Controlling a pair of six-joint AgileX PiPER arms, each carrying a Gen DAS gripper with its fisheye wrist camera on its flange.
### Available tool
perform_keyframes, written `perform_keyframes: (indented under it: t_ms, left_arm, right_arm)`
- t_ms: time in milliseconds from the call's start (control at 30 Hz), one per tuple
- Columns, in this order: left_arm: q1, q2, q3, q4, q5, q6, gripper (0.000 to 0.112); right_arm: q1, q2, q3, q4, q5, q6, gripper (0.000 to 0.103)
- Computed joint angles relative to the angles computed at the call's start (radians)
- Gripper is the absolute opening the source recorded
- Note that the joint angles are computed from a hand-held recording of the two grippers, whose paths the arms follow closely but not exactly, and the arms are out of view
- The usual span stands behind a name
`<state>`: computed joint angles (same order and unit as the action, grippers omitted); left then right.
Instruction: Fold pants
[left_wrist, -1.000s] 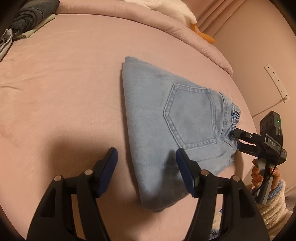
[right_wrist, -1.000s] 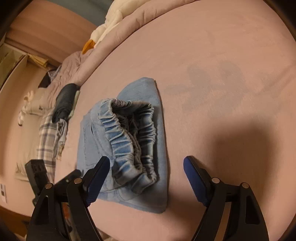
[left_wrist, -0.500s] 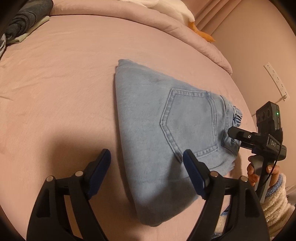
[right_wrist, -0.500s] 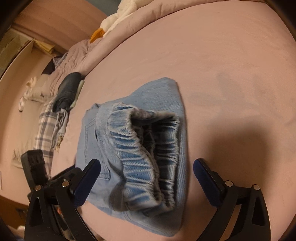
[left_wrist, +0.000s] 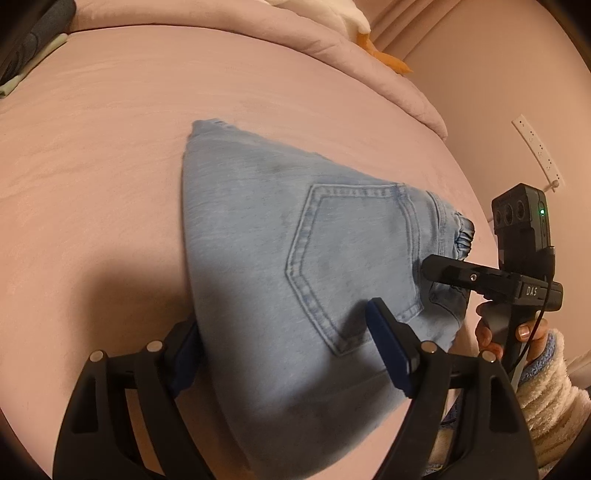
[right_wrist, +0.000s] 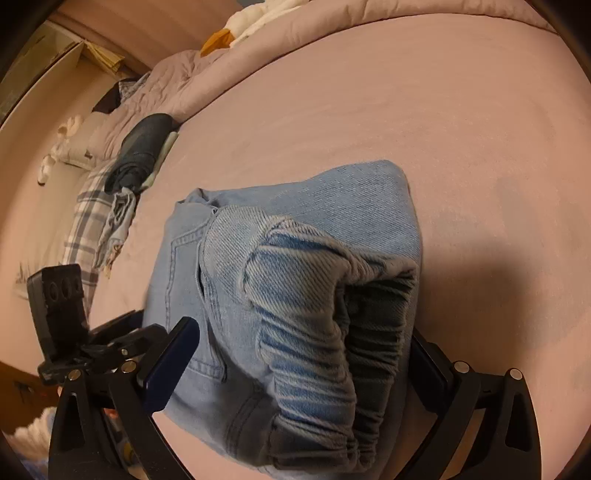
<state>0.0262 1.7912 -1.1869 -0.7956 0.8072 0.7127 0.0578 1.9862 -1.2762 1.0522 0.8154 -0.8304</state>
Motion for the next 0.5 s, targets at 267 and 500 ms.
perform_keyframes:
  t_ms: [267, 500]
  left_arm:
    - [-0.009, 0.031, -0.040, -0.001, 0.013, -0.003, 0.082]
    - [-0.020, 0.048, -0.064, 0.010, 0.012, -0.005, 0.084]
  right_arm:
    - [0.011, 0.006, -0.018, -0.015, -0.004, -0.004, 0.103]
    - [0.030, 0.006, -0.022, -0.010, -0.035, -0.020, 0.103]
